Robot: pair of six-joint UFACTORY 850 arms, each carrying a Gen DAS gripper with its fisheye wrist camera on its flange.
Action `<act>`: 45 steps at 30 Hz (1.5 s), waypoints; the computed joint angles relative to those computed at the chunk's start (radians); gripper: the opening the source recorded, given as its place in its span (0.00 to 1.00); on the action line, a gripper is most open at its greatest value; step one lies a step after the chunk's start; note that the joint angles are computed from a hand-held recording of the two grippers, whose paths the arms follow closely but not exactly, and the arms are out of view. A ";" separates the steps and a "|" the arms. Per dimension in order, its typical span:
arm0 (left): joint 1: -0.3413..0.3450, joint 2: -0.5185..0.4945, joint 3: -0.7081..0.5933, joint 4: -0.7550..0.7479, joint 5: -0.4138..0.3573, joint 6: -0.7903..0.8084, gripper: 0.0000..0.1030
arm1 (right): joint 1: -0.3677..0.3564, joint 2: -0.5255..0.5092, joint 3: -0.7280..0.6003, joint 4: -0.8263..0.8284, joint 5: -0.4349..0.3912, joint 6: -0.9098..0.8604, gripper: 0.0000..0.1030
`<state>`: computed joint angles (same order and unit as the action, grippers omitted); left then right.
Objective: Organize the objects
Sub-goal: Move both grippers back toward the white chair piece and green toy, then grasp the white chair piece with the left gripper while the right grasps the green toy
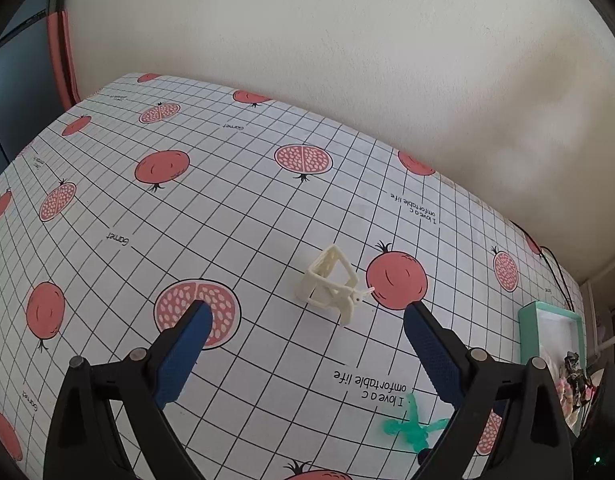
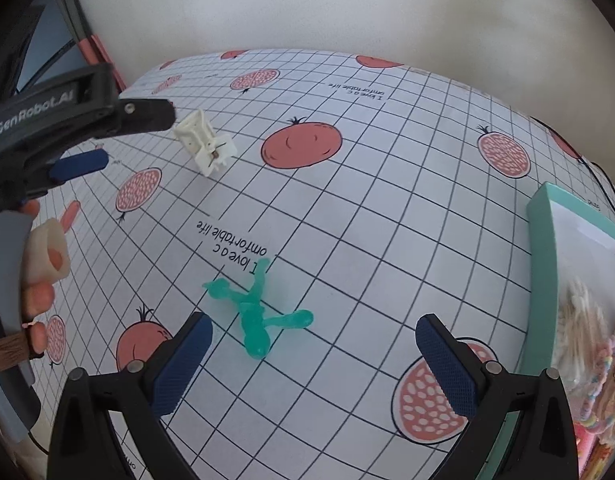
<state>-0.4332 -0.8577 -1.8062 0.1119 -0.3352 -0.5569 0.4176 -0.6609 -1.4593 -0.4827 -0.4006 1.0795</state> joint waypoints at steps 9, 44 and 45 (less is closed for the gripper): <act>-0.015 -0.049 -0.047 0.064 0.017 -0.021 0.94 | 0.010 -0.032 -0.029 -0.033 -0.041 0.015 0.97; -0.011 -0.168 -0.193 -0.011 0.005 0.051 0.55 | -0.009 0.008 0.033 -0.135 0.034 0.161 0.40; -0.012 -0.168 -0.193 0.009 0.001 0.033 0.55 | -0.010 0.009 0.035 -0.132 0.038 0.160 0.40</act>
<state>-0.4456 -1.0256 -1.9996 0.1210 -0.3342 -0.5241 0.4076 -0.6523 -1.4244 -0.6148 -0.3622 1.2394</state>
